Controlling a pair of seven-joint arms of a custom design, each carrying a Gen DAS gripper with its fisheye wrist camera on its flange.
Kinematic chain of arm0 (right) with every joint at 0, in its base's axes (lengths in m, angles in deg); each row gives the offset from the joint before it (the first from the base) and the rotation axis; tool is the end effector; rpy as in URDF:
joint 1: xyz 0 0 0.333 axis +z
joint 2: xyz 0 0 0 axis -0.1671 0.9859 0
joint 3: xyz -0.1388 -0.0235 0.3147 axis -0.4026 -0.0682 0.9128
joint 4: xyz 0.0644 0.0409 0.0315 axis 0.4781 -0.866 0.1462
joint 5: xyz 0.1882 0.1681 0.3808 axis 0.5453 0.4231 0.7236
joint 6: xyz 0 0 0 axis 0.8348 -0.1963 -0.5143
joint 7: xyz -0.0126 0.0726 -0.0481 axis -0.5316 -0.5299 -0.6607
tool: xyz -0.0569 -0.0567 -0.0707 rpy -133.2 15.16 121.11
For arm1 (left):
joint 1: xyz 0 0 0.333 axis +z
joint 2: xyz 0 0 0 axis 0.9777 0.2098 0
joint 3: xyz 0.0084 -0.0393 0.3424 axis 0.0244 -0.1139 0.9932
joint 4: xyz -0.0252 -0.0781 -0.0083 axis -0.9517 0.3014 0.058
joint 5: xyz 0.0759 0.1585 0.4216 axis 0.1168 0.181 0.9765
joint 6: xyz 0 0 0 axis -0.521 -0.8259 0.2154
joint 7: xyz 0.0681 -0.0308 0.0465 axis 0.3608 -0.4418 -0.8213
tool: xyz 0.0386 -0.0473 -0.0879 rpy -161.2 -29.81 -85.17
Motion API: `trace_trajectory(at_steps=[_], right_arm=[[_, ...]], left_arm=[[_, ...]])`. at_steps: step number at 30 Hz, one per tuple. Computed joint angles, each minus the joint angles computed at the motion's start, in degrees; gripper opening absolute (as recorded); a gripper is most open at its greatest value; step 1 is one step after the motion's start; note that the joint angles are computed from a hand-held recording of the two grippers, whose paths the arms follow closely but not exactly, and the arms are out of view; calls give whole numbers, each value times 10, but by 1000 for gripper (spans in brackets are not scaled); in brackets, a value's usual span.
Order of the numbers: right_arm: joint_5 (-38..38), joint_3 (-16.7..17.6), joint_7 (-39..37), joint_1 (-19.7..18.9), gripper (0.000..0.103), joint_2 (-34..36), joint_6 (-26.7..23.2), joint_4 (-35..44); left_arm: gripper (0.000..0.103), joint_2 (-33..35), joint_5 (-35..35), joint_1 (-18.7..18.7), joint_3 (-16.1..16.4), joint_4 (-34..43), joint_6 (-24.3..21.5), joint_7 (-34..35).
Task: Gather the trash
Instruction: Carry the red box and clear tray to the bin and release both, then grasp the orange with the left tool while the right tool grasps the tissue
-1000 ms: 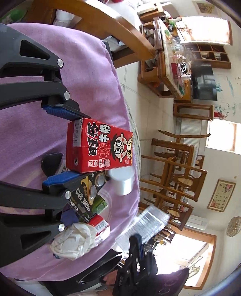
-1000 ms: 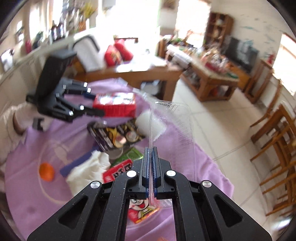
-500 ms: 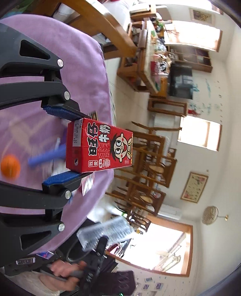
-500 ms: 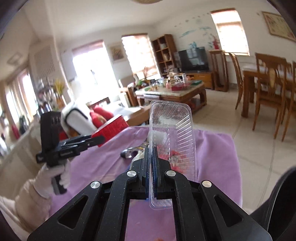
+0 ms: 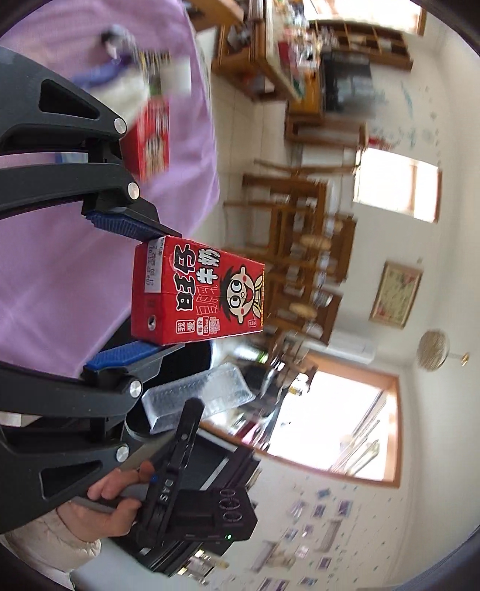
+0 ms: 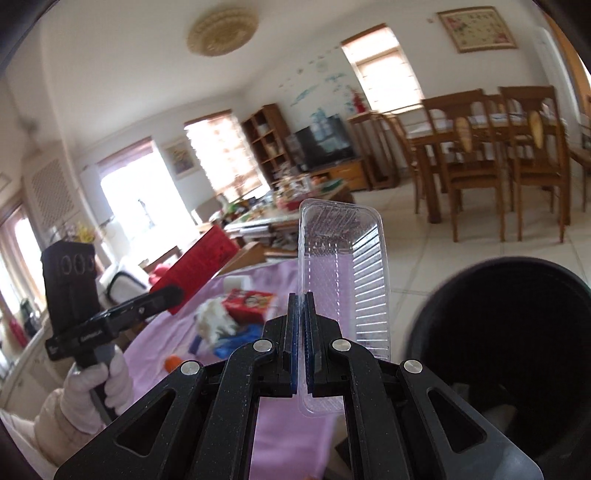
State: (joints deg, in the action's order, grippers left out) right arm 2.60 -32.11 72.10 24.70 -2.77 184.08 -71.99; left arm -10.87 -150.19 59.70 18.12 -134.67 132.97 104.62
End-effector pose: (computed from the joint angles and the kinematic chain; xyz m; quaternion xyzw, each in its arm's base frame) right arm 0.4826 0.1140 0.5799 -0.6078 0.5655 -0.1694 0.5311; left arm 0.5689 -0.2648 0.5511 -0.4219 0.7350 -0.5117 0.1413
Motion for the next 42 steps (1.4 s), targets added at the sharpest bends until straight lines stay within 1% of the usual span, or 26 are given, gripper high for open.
trace_trajectory(at_steps=[3,5,7,8,10,13,14,16,21,23,24,25,26,27,28,29,30,32,33,35,36,37,38,40,41,42], right_arm=[[-5,-15,17,-32,4,-40,5,-43],[-1,-39,20,-33,4,-61,15,-65],[1,-63,20,-20,4,-73,29,-83],[0,-83,18,-14,4,-83,33,-93],[-4,-113,18,1,4,-94,40,-105],[-6,-153,23,43,4,-101,63,-114],[-8,-170,24,60,4,-102,70,-114],[-14,-211,23,105,4,-104,88,-111],[-45,-253,46,149,4,-112,104,-115],[-58,-271,58,163,5,-110,105,-111],[-64,-266,68,158,11,-104,103,-109],[-68,-261,78,153,27,-98,103,-108],[-73,-264,86,155,40,-101,109,-111],[-80,-276,89,171,57,-108,122,-112],[-88,-279,95,177,62,-112,134,-115],[-90,-264,105,164,62,-106,133,-116],[-96,-263,113,164,62,-107,135,-117],[-108,-256,127,160,65,-111,142,-123],[-112,-246,136,152,69,-107,145,-125],[-122,-227,150,138,71,-106,148,-130],[-127,-215,157,128,71,-101,146,-131],[-129,-195,166,112,74,-92,143,-130],[-134,-186,174,108,76,-91,143,-130],[-145,-161,189,91,81,-84,137,-127],[-149,-137,198,73,82,-74,132,-123],[-155,-121,206,62,83,-67,128,-120]], left_arm=[[49,34,31,-6,-15,30,-16,-35],[49,64,67,-9,-30,54,-21,-67],[49,96,117,-11,-46,77,-20,-107],[49,109,139,-10,-54,86,-23,-126],[49,138,194,-13,-65,109,-24,-170],[49,173,265,-16,-75,134,-26,-226],[49,185,291,-19,-75,145,-28,-246],[49,190,315,-12,-83,146,-32,-264],[50,204,377,-1,-97,148,-32,-318],[50,206,421,-7,-94,147,-27,-355],[51,206,438,-7,-94,147,-26,-369],[51,208,457,-9,-93,147,-24,-386],[51,206,473,-8,-92,146,-24,-401],[51,204,483,-5,-96,142,-23,-409],[51,201,492,-1,-100,138,-20,-415],[56,200,506,1,-102,136,-17,-427],[67,195,524,-1,-99,129,-8,-444],[80,186,527,15,-116,114,11,-448],[83,182,528,23,-123,110,17,-449],[85,167,535,32,-130,91,32,-455],[91,160,545,32,-128,84,36,-465],[94,151,557,30,-122,73,42,-479],[96,142,561,32,-121,63,49,-485],[96,119,529,52,-135,38,59,-462],[96,108,515,55,-135,28,61,-454],[96,91,483,62,-137,12,65,-432]])
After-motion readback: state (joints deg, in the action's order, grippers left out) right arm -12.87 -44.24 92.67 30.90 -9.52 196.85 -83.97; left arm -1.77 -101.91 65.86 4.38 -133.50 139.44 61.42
